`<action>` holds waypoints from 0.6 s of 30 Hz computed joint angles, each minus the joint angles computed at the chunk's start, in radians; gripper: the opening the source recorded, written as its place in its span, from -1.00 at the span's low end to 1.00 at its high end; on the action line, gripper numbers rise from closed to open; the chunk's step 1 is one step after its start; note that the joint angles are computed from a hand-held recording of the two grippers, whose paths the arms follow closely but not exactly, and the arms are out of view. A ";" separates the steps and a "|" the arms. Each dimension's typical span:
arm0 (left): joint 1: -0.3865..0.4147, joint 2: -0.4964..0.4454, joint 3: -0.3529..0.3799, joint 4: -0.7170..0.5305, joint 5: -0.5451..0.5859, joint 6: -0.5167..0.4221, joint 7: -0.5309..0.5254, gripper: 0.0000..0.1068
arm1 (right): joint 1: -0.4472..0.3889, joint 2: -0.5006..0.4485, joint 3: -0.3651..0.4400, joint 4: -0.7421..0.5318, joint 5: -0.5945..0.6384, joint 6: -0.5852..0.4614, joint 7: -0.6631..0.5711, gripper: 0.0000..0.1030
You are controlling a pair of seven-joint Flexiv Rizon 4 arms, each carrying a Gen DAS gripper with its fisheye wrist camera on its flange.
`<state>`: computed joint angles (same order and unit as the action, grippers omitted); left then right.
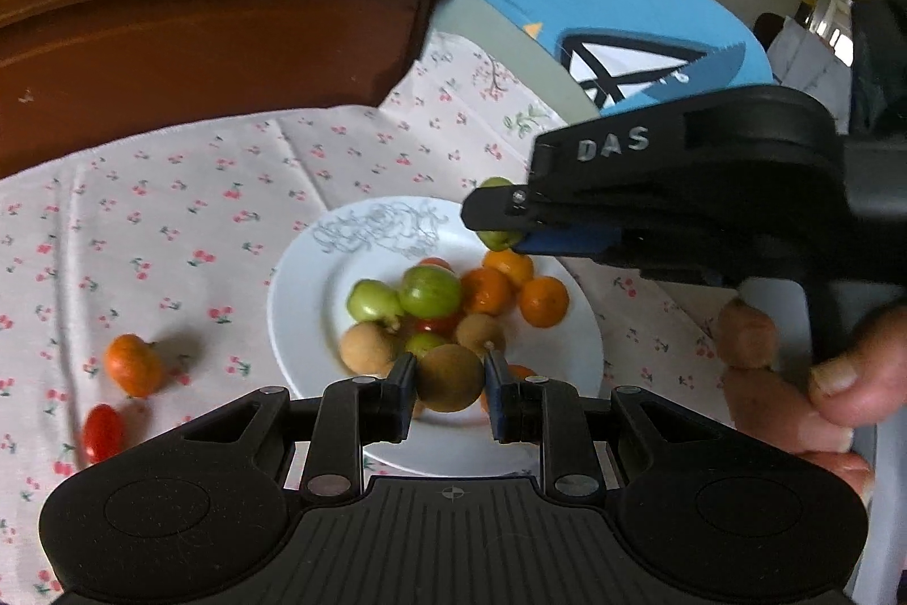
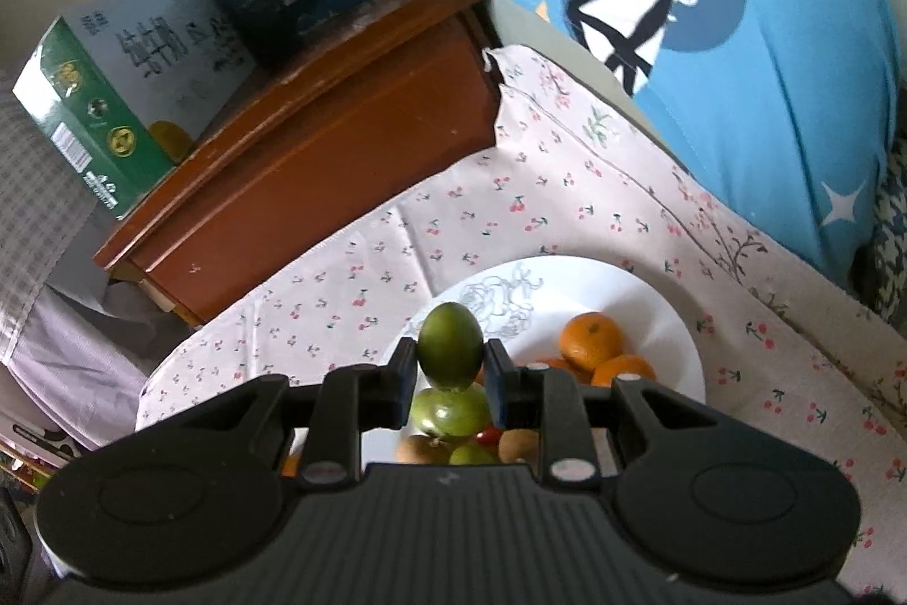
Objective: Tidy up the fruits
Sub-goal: 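Carry the held kiwi and lime up and over the white plate, then open the left gripper over the plate while the right releases its lime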
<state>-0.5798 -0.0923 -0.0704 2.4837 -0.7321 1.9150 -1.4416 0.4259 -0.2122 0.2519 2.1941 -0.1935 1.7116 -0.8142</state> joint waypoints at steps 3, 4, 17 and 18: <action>0.000 -0.017 0.001 -0.011 0.015 -0.003 -0.004 -0.58 | 0.020 -0.010 -0.029 -0.005 -0.008 -0.010 0.007 -0.51; -0.018 -0.025 0.010 -0.017 -0.004 0.001 0.013 -0.58 | 0.016 -0.017 -0.028 -0.010 -0.007 -0.016 0.010 -0.51; -0.162 -0.057 -0.038 -0.065 -0.446 0.139 0.357 -0.05 | 0.040 -0.033 -0.066 -0.015 -0.018 -0.026 0.061 -0.43; -0.171 -0.061 -0.056 -0.077 -0.515 0.161 0.412 0.02 | 0.040 -0.031 -0.066 -0.014 -0.019 -0.024 0.060 -0.43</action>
<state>-0.7508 -0.1531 -0.1262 2.4062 -1.2470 2.0757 -1.0295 0.4661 -0.2435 0.1859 2.1797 -0.2128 1.6873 -0.7541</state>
